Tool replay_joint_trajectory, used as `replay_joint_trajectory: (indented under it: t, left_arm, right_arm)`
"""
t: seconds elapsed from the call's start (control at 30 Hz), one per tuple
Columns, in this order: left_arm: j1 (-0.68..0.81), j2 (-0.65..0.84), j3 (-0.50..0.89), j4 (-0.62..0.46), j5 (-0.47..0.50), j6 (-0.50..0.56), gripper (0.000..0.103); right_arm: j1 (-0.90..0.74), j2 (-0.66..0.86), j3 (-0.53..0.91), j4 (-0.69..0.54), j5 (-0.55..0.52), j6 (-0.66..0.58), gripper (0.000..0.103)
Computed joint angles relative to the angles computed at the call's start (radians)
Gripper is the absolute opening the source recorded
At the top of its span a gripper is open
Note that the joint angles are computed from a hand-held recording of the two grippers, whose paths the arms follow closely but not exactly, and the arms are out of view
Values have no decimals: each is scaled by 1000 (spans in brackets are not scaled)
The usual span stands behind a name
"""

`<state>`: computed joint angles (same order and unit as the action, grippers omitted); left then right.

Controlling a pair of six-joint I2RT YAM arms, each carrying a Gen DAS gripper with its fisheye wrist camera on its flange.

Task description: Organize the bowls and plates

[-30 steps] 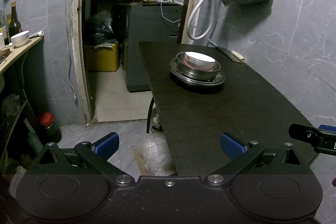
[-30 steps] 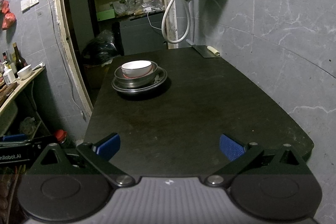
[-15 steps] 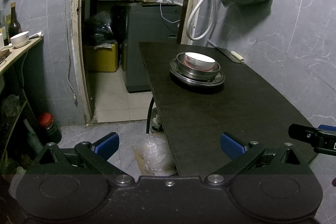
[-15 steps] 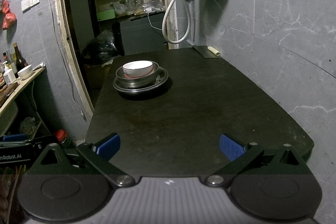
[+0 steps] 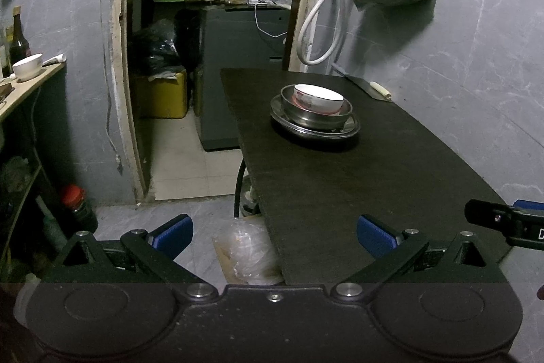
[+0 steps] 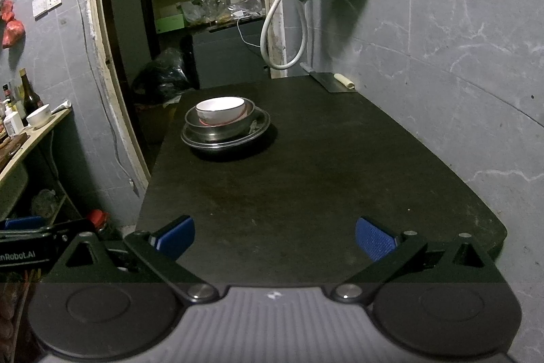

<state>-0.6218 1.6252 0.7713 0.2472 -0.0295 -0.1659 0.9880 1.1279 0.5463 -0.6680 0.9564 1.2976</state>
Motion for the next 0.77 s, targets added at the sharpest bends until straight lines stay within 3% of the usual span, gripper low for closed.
replay_joint_trajectory:
  t: [0.13, 0.77]
  left_arm:
    - [-12, -1, 25, -60, -61, -9, 102]
    - [-3, 2, 27, -45, -31, 1, 102]
  right_arm:
    - [4, 10, 7, -10, 1, 14, 103]
    - [4, 13, 8, -11, -1, 16, 103]
